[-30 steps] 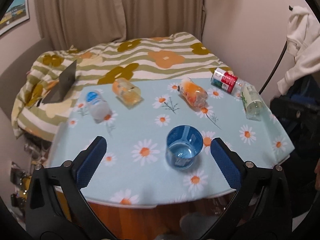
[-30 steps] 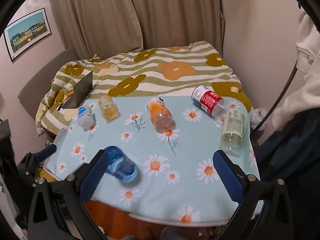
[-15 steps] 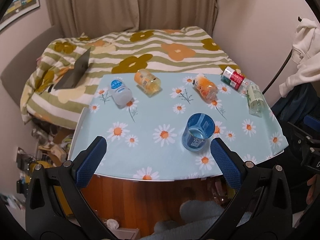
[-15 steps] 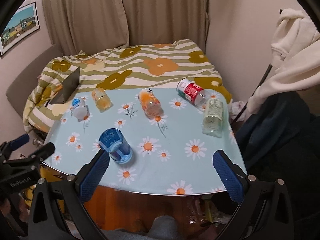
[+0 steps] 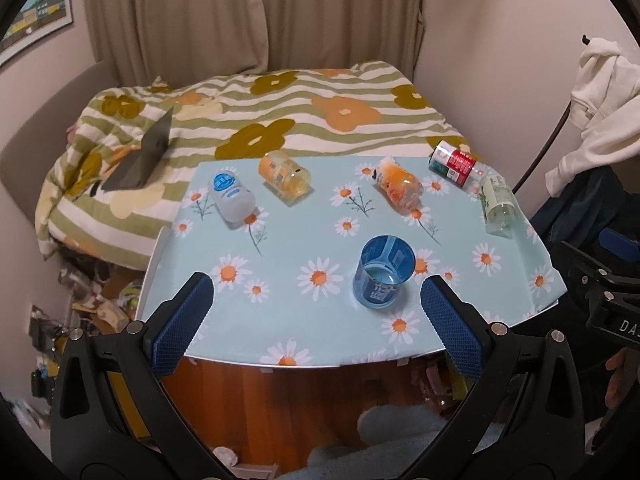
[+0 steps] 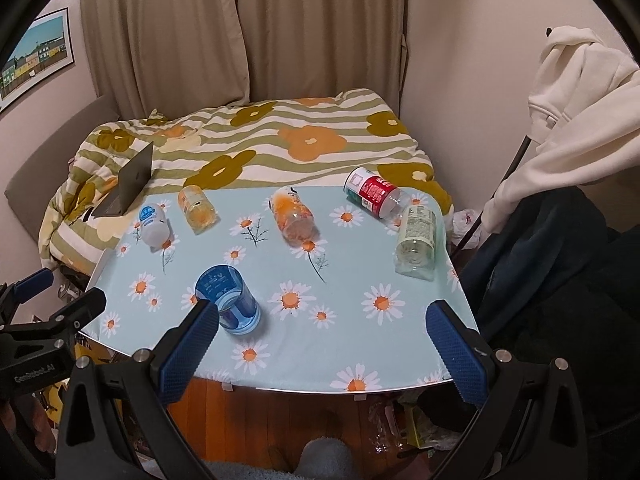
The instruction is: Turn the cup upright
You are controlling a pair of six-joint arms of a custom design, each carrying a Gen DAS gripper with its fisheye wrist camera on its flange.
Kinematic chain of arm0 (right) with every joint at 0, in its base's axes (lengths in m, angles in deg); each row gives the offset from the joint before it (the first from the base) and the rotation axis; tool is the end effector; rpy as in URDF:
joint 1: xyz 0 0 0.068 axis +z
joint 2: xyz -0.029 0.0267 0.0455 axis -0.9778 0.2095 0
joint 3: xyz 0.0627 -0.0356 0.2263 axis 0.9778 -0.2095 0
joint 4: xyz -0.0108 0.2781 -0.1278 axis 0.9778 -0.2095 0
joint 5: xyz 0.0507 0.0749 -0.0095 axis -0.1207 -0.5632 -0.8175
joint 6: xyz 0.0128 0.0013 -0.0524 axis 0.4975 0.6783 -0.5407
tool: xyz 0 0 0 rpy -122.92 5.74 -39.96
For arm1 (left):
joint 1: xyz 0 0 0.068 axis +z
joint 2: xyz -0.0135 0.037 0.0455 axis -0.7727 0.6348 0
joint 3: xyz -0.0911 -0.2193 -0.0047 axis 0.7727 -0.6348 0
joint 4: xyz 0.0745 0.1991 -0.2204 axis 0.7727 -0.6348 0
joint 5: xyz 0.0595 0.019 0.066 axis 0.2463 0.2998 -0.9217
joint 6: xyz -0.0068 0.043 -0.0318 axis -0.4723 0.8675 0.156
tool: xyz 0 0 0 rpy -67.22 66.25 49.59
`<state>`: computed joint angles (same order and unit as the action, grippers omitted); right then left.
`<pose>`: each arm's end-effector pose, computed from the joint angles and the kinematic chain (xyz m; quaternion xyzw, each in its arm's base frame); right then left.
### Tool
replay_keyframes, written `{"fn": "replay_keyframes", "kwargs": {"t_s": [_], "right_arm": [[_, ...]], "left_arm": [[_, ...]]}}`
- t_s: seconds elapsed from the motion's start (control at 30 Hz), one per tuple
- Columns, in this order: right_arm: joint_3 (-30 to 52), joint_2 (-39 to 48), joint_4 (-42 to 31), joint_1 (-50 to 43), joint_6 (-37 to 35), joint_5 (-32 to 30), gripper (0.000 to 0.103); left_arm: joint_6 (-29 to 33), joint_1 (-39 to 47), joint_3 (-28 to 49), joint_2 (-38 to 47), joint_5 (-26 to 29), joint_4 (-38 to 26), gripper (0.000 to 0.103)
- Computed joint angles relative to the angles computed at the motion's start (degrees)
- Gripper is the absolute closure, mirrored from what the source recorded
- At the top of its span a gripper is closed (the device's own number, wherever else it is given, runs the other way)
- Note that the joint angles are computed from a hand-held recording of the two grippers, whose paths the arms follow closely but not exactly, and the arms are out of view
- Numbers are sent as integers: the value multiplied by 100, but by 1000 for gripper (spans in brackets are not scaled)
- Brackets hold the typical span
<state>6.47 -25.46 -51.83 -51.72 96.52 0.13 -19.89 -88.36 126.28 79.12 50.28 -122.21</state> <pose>0.2397 0.1043 0.2546 0.0593 0.9386 -0.0179 0.3394 0.2725 -0.1987 0.2479 0.0928 0.9334 -0.0421 0.3440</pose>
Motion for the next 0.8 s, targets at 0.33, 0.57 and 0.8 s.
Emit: {"fn": "replay_keyframes", "kwargs": {"t_s": [0.33,0.57,0.8], "right_arm": [[4,-4,11,-72,6,-20,0],[7,1,16,-132,-14,-54,0],[-11,8,54,-218,-54,-114,0]], "left_arm": [[5,-25,58,31,-4,-37,0],[4,-45,112,89,7,0,0],[-8,-27,151,114,-6,-12,0]]}}
